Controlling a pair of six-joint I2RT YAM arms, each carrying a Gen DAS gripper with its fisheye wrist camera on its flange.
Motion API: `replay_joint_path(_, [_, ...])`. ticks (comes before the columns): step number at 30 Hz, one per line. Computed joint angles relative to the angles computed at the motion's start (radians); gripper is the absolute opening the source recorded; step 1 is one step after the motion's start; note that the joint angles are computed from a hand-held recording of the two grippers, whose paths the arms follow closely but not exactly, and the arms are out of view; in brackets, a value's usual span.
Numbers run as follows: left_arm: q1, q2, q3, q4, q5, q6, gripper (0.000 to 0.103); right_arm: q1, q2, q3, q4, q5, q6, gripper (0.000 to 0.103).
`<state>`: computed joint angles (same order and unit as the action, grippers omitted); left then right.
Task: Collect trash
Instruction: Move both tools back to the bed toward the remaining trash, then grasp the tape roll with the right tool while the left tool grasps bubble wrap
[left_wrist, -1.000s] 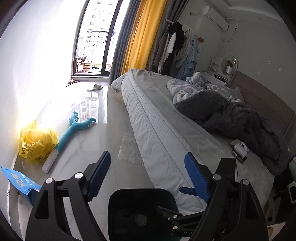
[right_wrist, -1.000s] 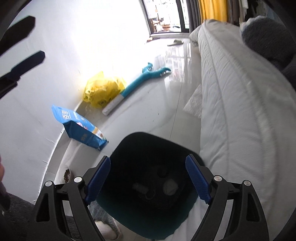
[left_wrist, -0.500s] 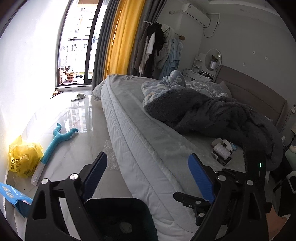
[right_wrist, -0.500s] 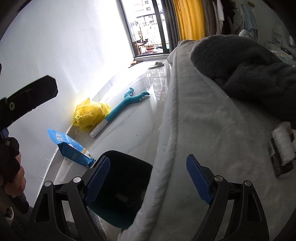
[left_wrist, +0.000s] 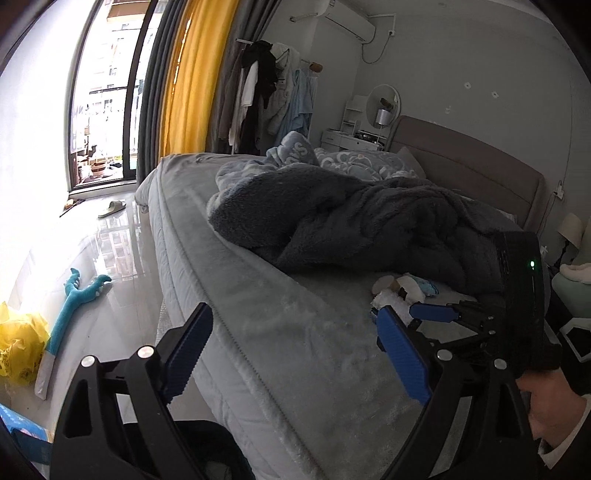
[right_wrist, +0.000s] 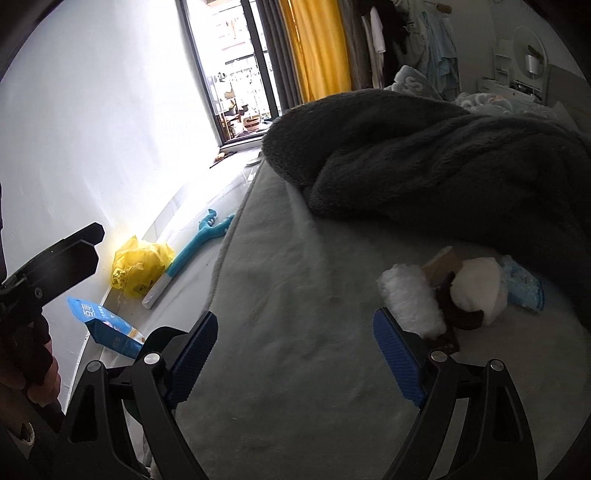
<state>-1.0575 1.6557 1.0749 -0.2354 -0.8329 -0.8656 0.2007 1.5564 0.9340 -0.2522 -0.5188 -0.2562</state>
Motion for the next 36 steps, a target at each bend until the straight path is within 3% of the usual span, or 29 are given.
replay_joint_path(5, [0.036, 0.081, 0.036, 0.105, 0.092, 0.120, 0.092, -0.050, 0.060, 0.087, -0.038, -0.014, -0.032, 0.087])
replay_joint_path(8, [0.059, 0.127, 0.059, 0.170, 0.163, 0.187, 0.092, -0.083, 0.138, 0.208, -0.154, -0.058, -0.109, 0.087])
replay_joint_path(12, [0.094, 0.193, 0.102, 0.221, 0.259, 0.255, 0.093, -0.110, 0.231, 0.326, -0.220, -0.038, -0.163, 0.087])
replay_joint_path(25, [0.192, 0.397, 0.267, 0.311, 0.562, 0.391, 0.093, -0.136, 0.436, 0.574, -0.331, -0.015, -0.252, 0.087])
replay_joint_path(28, [0.205, 0.445, 0.314, 0.325, 0.620, 0.415, 0.093, -0.130, 0.480, 0.631, -0.363, -0.001, -0.265, 0.077])
replay_joint_path(36, [0.242, 0.554, 0.433, 0.300, 0.696, 0.452, 0.091, -0.123, 0.633, 0.831, -0.463, -0.009, -0.252, 0.072])
